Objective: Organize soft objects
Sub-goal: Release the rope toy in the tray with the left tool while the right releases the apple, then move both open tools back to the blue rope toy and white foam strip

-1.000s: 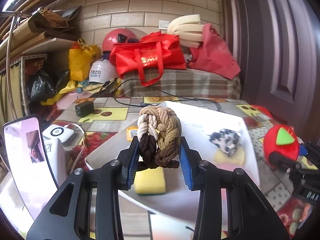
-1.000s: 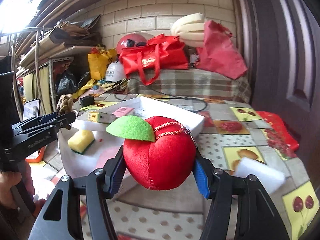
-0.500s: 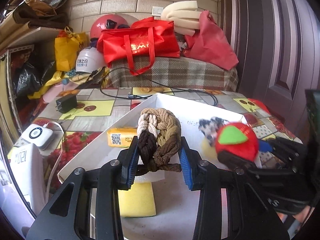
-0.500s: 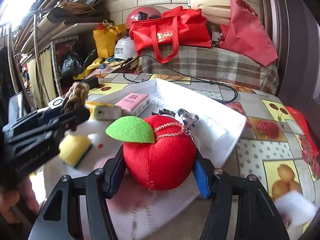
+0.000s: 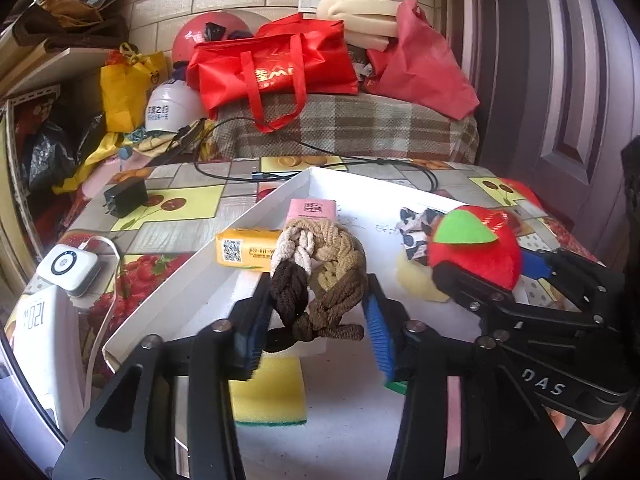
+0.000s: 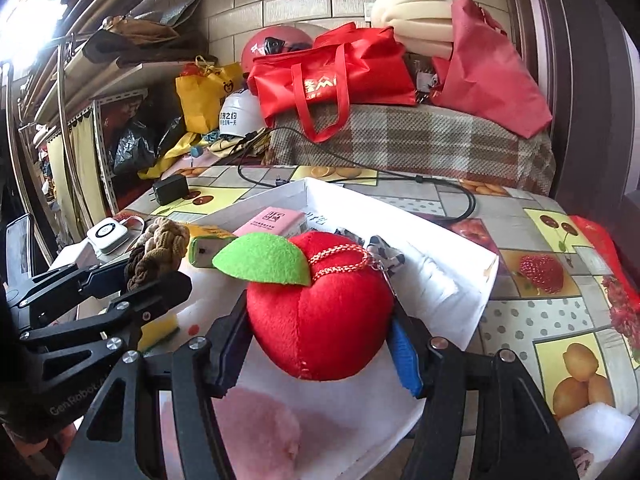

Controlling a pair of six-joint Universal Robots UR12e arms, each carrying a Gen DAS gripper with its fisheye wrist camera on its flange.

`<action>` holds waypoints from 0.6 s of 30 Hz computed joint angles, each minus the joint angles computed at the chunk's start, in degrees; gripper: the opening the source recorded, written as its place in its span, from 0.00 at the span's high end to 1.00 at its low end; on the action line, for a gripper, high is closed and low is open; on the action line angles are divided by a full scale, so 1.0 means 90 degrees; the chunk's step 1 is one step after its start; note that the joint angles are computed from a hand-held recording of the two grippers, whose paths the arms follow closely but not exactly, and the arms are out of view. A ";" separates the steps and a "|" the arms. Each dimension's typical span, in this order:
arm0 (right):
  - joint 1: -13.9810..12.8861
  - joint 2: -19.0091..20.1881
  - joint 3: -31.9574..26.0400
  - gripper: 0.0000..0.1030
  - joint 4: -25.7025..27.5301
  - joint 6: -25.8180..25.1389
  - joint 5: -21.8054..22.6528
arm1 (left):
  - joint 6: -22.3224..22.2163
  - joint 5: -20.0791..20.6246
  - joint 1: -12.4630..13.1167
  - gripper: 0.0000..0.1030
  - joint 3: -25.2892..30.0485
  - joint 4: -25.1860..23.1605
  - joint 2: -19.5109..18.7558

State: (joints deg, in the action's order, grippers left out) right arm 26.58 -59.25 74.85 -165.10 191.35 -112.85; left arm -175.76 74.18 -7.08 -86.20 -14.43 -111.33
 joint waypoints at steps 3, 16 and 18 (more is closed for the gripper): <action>-0.0015 -0.0024 0.0052 0.28 -0.0066 0.0163 -0.0059 | -0.0372 0.0401 -0.0011 0.25 -0.0023 0.0127 0.0002; 0.0028 -0.0019 0.0100 0.00 -0.0316 0.0170 -0.0344 | -0.0825 0.0745 0.0012 0.10 -0.0093 0.0392 0.0008; 0.0049 -0.0005 0.0093 0.00 -0.0364 0.0124 -0.0434 | -0.0841 0.0782 0.0007 0.08 -0.0103 0.0423 0.0012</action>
State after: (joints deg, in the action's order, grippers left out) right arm 27.03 -59.29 75.69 -168.38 192.47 -116.76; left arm -183.32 81.22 -7.02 -87.12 -10.62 -111.23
